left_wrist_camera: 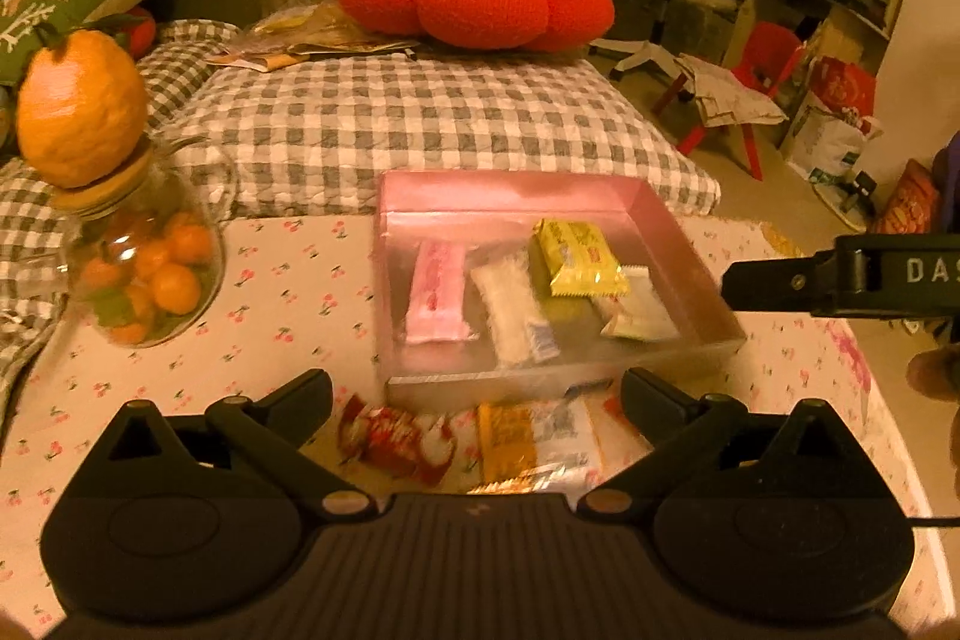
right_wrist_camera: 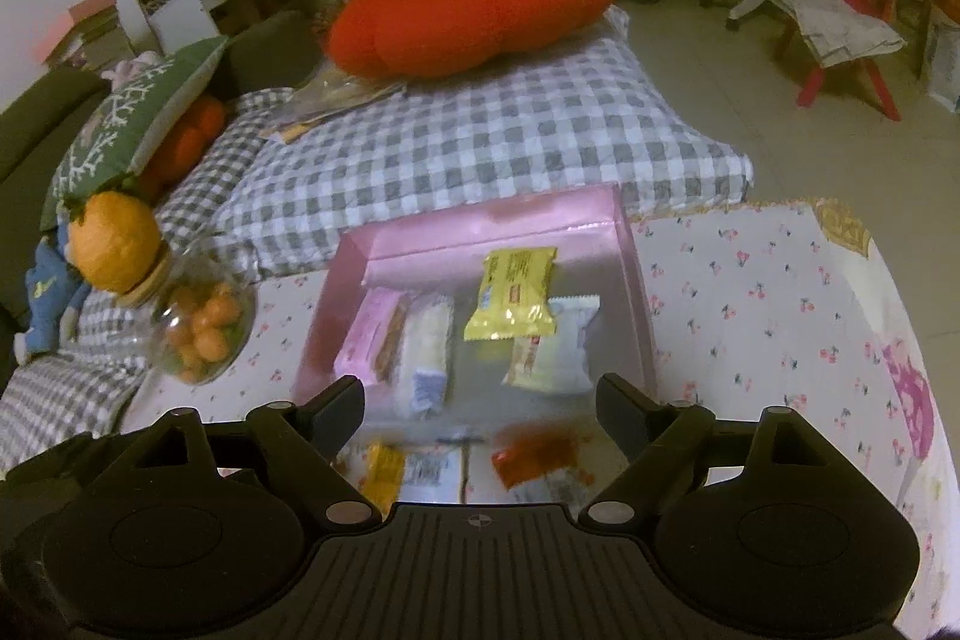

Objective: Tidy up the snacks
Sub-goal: 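Withdraw both tools from the tray toward the remaining snacks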

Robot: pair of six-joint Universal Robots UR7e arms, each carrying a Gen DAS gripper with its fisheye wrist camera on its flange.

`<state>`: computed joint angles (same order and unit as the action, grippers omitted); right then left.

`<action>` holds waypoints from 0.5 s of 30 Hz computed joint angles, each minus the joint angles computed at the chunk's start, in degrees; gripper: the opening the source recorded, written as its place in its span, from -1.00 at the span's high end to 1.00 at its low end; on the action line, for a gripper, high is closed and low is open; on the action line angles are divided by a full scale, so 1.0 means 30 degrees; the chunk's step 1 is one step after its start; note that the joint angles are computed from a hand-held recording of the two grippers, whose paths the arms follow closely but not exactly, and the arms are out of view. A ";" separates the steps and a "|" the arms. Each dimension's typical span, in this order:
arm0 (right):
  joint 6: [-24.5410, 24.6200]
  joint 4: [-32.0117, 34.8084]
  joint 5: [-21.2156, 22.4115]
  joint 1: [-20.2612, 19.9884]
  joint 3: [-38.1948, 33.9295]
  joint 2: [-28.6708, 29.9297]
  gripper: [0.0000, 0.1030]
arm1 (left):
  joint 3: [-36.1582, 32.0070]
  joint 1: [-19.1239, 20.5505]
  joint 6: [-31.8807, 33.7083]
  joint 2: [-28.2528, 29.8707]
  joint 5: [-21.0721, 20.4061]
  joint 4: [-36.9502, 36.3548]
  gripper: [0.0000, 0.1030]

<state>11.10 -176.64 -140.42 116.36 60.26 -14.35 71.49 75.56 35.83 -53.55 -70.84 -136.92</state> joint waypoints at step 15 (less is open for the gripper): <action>-0.0631 -0.1115 -0.0292 0.0651 0.2131 -0.0078 -0.77 | 0.1528 0.0495 -0.0069 -0.1496 0.1008 0.0693 -0.99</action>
<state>9.21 -179.98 -141.30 118.31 66.65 -14.59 76.08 77.04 35.62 -58.04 -67.81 -134.84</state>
